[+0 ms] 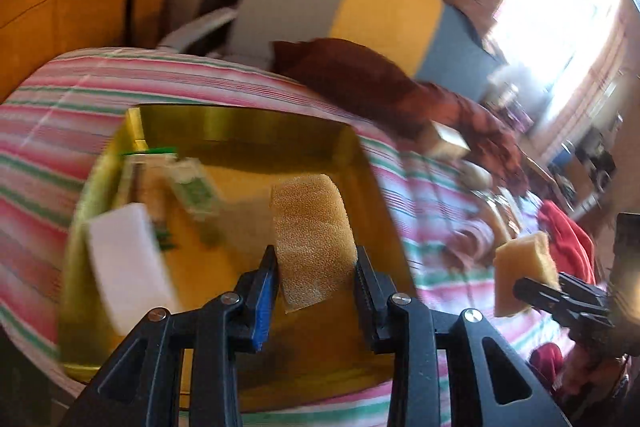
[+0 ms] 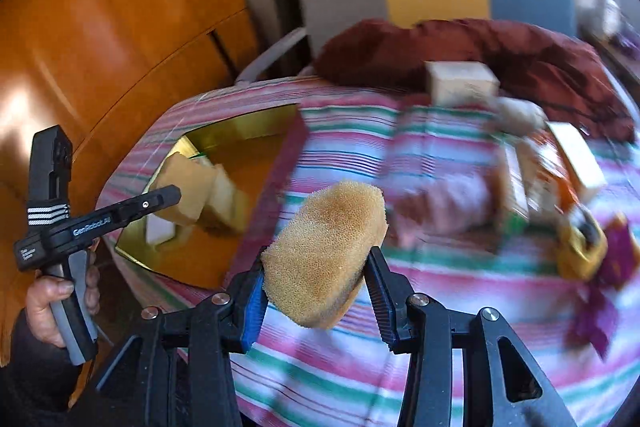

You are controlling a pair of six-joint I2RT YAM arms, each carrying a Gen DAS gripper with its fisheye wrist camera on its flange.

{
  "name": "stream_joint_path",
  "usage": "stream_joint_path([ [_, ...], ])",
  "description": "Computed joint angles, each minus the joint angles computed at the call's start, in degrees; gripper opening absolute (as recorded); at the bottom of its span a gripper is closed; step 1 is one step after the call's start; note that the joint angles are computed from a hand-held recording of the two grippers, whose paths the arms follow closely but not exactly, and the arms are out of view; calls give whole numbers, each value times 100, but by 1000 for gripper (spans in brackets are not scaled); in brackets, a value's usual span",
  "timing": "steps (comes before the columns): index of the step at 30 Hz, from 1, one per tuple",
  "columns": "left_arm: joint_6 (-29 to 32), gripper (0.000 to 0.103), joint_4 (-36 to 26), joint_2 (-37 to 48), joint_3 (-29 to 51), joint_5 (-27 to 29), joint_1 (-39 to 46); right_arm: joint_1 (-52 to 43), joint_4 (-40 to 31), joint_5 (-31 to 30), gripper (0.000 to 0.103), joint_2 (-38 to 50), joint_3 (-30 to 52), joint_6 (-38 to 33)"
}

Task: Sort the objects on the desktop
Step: 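Carry both sponges to the gold tray and release them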

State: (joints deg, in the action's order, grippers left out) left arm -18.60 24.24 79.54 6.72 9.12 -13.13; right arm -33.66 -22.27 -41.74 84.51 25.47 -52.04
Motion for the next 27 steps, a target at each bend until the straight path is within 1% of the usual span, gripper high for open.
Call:
stream_joint_path([
  [3, 462, 35, -78, 59, 62, 189, 764, 990, 403, 116, 46, -167, -61, 801],
  [6, 913, 35, -138, 154, 196, 348, 1449, 2110, 892, 273, 46, -58, 81, 1781],
  [8, 1075, 35, -100, 234, 275, 373, 1687, 2723, 1202, 395, 46, 104, 227, 2313],
  [10, 1241, 35, -55, 509, 470, 438, 1911, 3342, 1498, 553, 46, 281, 397, 2858],
  [13, 1363, 38, 106, 1027, 733, 368, 2032, 4140, 1915, 838, 46, 677, 755, 3580],
  [14, 1388, 45, 159, 1226, 819, 404, 2076, 4418, 2062, 968, 47, 803, 889, 3875],
  [15, 1370, 54, 180, 1336, 869, 411, 2105, 4670, 2208, 1053, 49, 970, 1055, 4182],
  [16, 1337, 56, 186, 1456, 923, 407, 2122, 4854, 2283, 1084, 50, 1131, 1219, 4390],
  [17, 1317, 58, 197, 1545, 961, 450, 2165, 4955, 2311, 1107, 52, 1265, 1375, 4524],
  [18, 1270, 60, 259, 1634, 962, 531, 2247, 5077, 2395, 1158, 59, 1404, 1499, 4693],
  [19, 1246, 63, 322, 1624, 886, 572, 2310, 5122, 2403, 1166, 62, 1518, 1621, 4770],
  [20, 1226, 66, 389, 1656, 851, 609, 2377, 5207, 2424, 1217, 63, 1649, 1744, 4876],
  [23, 1260, 67, 579, 1715, 683, 788, 2630, 5263, 2453, 1238, 64, 1794, 1796, 4946],
  [27, 1217, 67, 799, 1611, 393, 699, 2651, 5177, 2592, 1240, 66, 1895, 1592, 4888],
])
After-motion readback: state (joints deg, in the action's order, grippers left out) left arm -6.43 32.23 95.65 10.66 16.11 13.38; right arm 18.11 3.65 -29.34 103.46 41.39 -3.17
